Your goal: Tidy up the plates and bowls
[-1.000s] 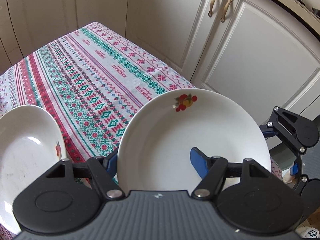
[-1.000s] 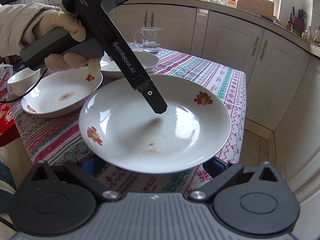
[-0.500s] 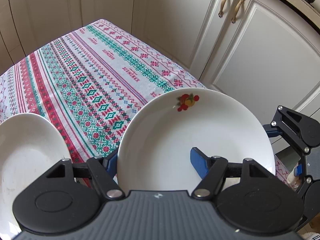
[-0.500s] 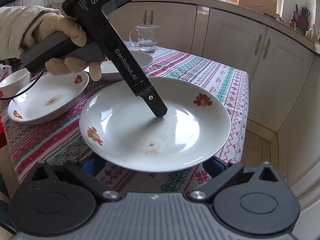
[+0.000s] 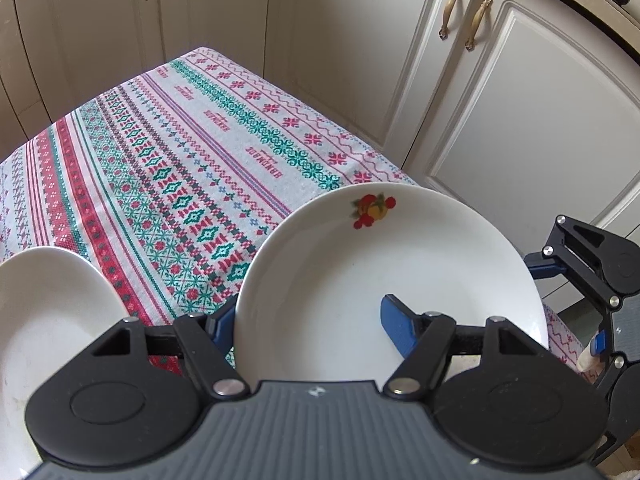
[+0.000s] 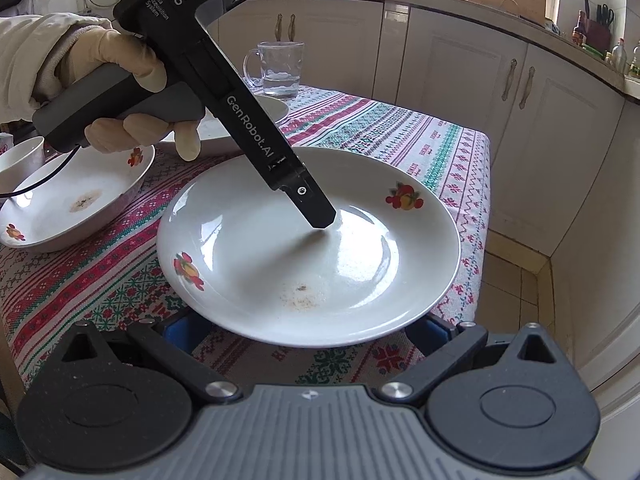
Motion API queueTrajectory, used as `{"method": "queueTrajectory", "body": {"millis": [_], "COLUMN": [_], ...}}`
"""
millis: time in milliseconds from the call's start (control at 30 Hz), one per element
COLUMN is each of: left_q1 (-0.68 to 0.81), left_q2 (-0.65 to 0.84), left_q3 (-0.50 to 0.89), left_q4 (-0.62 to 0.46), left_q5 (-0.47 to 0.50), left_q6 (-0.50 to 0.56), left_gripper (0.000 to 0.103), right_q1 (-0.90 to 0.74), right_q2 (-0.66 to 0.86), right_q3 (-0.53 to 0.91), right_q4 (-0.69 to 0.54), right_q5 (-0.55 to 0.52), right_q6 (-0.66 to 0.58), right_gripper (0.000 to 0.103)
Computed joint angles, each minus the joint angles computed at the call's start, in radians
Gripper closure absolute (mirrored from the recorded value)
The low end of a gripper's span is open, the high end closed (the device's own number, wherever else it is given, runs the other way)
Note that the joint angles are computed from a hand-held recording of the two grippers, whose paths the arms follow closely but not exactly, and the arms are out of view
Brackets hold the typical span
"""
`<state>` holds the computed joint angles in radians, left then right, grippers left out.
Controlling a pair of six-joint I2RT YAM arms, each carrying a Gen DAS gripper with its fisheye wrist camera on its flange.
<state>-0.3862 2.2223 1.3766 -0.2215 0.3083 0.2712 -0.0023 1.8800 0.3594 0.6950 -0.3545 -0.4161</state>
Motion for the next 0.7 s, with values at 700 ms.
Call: {"method": "queueTrajectory", "body": {"millis": [700], "left_q1": [0.027], "left_q2": [-0.477], "left_q3": [-0.552], "left_q4": [0.308], "left_q5": [-0.064], "left_q6": [-0.010], "left_gripper": [0.013], "right_q1": [0.094], "right_q2": [-0.414], "right_q3": [-0.221], "right_q4": [-0.096], "right_q5": [0.149], "right_q6": [0.096], "right_gripper": [0.000]}}
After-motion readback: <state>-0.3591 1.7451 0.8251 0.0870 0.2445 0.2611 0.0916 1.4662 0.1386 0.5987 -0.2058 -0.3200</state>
